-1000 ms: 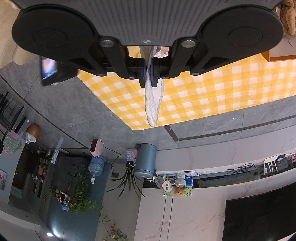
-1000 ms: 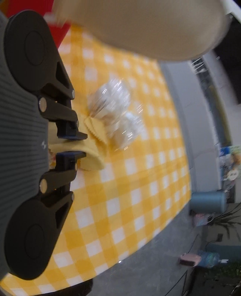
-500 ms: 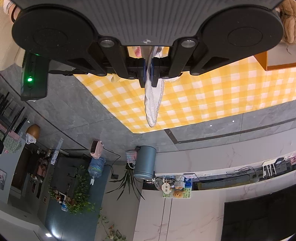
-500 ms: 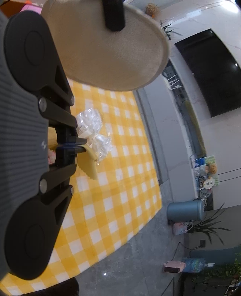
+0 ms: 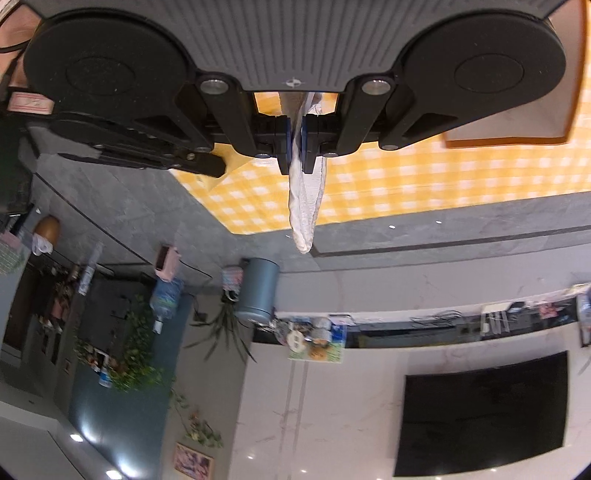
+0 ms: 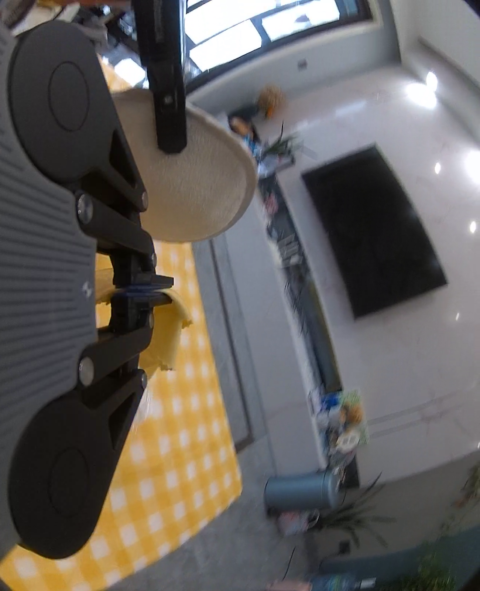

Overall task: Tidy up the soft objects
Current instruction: 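Carry the beige cloth and yellow cloth over the white box with both grippers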

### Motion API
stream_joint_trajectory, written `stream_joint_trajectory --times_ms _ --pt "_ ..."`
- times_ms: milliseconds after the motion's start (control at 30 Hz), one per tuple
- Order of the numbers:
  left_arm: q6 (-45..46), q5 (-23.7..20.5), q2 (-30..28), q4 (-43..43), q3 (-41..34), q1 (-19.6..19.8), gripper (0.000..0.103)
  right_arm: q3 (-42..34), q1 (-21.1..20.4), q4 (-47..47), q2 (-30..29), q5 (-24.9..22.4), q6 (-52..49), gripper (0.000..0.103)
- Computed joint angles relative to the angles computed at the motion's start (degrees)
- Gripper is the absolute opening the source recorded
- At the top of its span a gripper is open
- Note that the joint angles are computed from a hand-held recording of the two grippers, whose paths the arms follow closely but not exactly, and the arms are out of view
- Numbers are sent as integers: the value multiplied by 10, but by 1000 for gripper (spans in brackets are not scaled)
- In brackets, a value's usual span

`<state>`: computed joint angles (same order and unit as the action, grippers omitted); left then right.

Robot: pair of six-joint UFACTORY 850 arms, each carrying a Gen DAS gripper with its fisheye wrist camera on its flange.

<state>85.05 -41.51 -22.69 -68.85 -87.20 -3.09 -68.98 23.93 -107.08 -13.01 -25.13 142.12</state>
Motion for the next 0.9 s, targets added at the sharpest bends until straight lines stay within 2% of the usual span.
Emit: stream_joint_trajectory --times_ms 167,333,467,667,800,900 --pt "36 11 13 -45 16 40 5 -25 25 -57 -11 0 40 0" --pt "74 45 22 -91 37 68 5 -66 50 -48 -32 12 -4 0" --pt "98 70 20 -127 50 85 5 -119 67 -24 -64 44 -60 0" --pt "106 104 -2 -144 46 98 5 -235 91 143 -144 66 -282 0" --pt "146 168 -9 -166 52 95 5 -343 110 334 -221 20 -509 0" --pt "141 162 -22 -149 45 98 5 -418 110 462 -277 7 -653 0"
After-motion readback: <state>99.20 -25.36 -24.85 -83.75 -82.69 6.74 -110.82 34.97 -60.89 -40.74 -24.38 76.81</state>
